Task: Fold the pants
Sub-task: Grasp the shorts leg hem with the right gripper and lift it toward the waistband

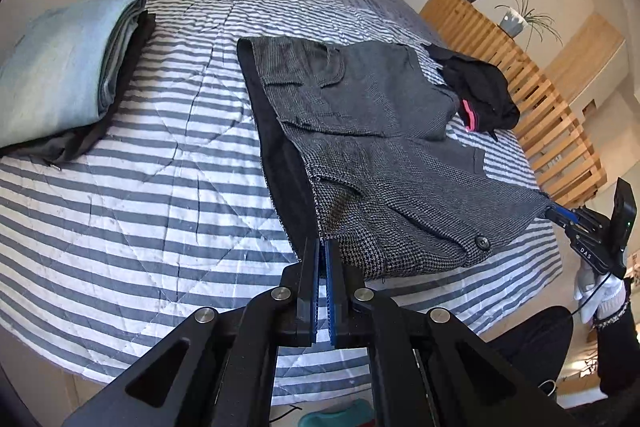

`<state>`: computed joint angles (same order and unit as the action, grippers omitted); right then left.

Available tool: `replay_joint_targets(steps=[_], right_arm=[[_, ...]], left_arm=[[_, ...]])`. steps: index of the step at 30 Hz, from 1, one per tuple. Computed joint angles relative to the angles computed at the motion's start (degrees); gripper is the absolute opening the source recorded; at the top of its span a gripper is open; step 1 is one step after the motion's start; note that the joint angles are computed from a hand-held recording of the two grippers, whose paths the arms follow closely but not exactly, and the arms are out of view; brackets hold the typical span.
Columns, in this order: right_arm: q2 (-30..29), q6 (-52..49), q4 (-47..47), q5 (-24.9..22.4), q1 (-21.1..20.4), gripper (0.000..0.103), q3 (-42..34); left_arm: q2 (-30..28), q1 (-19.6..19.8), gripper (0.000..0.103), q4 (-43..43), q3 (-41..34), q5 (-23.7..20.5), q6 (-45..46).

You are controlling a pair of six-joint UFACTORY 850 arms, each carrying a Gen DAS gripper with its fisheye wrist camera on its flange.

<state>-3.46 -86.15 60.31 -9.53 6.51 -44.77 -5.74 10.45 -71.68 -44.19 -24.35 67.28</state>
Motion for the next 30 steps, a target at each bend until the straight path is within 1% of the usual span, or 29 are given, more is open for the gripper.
replay_joint_targets(steps=[2,4,7,10,12,15,18,20,23,26,30], right_arm=[[0.9,-2.6,3.7,-0.5,-0.3,0.01,-1.0],[1.3,-3.7,5.4,-1.1,-0.3,0.01,-2.5],[0.4,-7.7,9.4,0.3,0.6,0.01,-6.1],[-2.6,-4.5,7.6,-0.1,1.0,0.01,-12.0],[-6.0,1.4,2.1,0.0,1.4,0.01,-17.4],[-13.2,18.7,-13.4,-1.6,1.5,0.01,-27.6],[-21.6,35.7,-28.0,-5.3,1.5,0.01,-39.2],[-27.3,44.6,-35.8,-7.7,1.9,0.01,-46.8],[-36.4,55.3,-45.4,-12.0,2.6,0.01,-58.7],[-45.7,63.4,-53.7,-16.2,3.5,0.01,-71.5],[-59.8,68.2,-57.6,-25.2,3.9,0.009,-92.2]], left_arm=[[0.1,-0.2,0.002,1.2,-1.2,0.0,-1.6],[-0.4,-0.4,0.002,2.3,-3.2,-0.2,-3.5],[-2.7,0.2,0.002,2.9,-8.0,-1.5,-5.9],[-5.9,0.9,0.002,4.0,-14.3,-1.7,-8.8],[-9.3,1.3,0.002,6.3,-19.5,-1.9,-12.4],[-15.7,2.0,0.002,9.5,-28.2,-3.0,-18.4],[-23.0,2.5,0.002,12.8,-37.1,-4.5,-24.3],[-28.1,2.5,0.002,16.5,-43.6,-5.2,-28.9],[-36.1,2.3,0.002,22.4,-53.6,-6.5,-36.4],[-43.7,2.0,0.002,27.5,-62.9,-8.1,-43.1],[-52.9,2.1,0.002,33.0,-74.9,-10.9,-50.6]])
